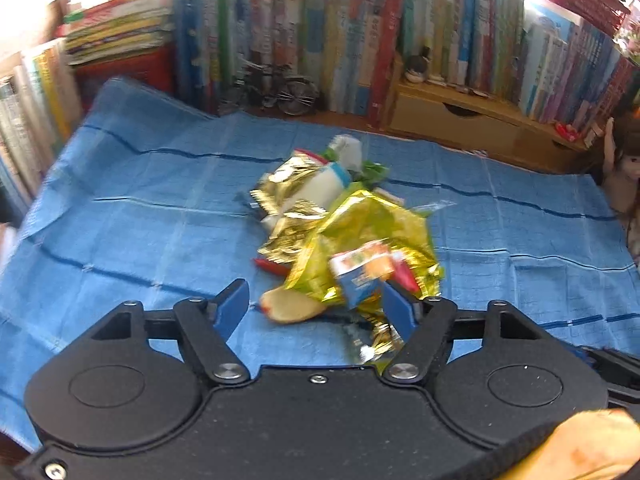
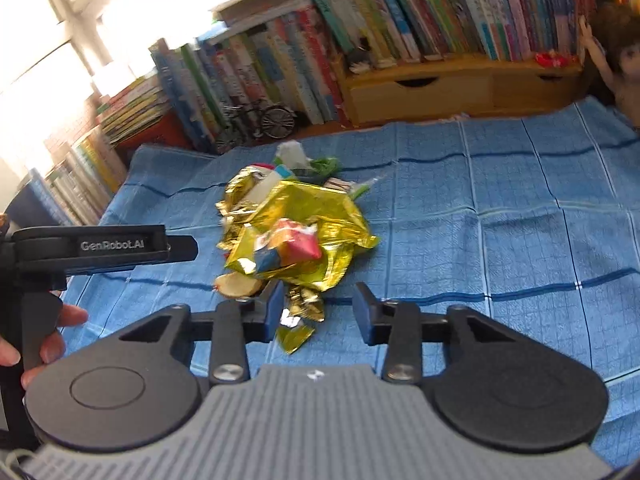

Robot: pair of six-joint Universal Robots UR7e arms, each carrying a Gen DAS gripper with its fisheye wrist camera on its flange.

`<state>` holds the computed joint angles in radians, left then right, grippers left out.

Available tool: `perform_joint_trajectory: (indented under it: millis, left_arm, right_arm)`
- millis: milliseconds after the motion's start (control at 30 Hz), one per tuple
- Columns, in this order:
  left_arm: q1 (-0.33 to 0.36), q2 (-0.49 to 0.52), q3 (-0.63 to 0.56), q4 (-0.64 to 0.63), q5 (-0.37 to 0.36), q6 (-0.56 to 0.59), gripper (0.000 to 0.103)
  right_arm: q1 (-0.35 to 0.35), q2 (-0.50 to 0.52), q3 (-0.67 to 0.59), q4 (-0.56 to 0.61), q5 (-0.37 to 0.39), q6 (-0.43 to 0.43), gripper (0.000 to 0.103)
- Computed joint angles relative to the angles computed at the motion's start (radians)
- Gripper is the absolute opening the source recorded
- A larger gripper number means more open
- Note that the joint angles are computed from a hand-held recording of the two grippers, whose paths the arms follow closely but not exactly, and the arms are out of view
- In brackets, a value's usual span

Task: Collect trash
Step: 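Reach into the pile and grasp the blue-and-red snack bag with the left tool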

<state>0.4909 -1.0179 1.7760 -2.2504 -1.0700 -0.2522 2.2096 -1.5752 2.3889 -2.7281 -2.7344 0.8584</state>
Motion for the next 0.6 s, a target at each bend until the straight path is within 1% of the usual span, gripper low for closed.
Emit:
perform_joint_trajectory:
  millis: [67,267,333,467,533,600]
  left_arm:
    - [0.004,0.033,-0.014,-0.023,-0.015,-0.001,0.067]
    - [0.017,0.121,-0.028,-0.122,-0.030,-0.011,0.067]
    - [0.022,0.148,-0.041,-0.121,-0.036,-0.020,0.066]
    - [0.030,0.192,-0.068,-0.098,-0.054,-0.070,0.066]
    - [0.032,0.211,-0.077,-0.090,-0.054,-0.081,0.068]
    - [0.029,0.230,-0.086,-0.073,-0.037,-0.093,0.070]
  right_arm:
    - [-0.035,-0.017,0.013,-0.030,0.014,-0.023,0.042]
    - [-0.149,-0.049,0.067,-0.214,0.066,-0.168,0.042]
    - [-0.186,-0.058,0.084,-0.269,0.094,-0.208,0.042]
    - [-0.239,-0.076,0.110,-0.310,0.143,-0.246,0.043]
    - [-0.257,-0.079,0.119,-0.334,0.167,-0.275,0.047]
    - [-0.269,-0.079,0.128,-0.357,0.187,-0.304,0.059]
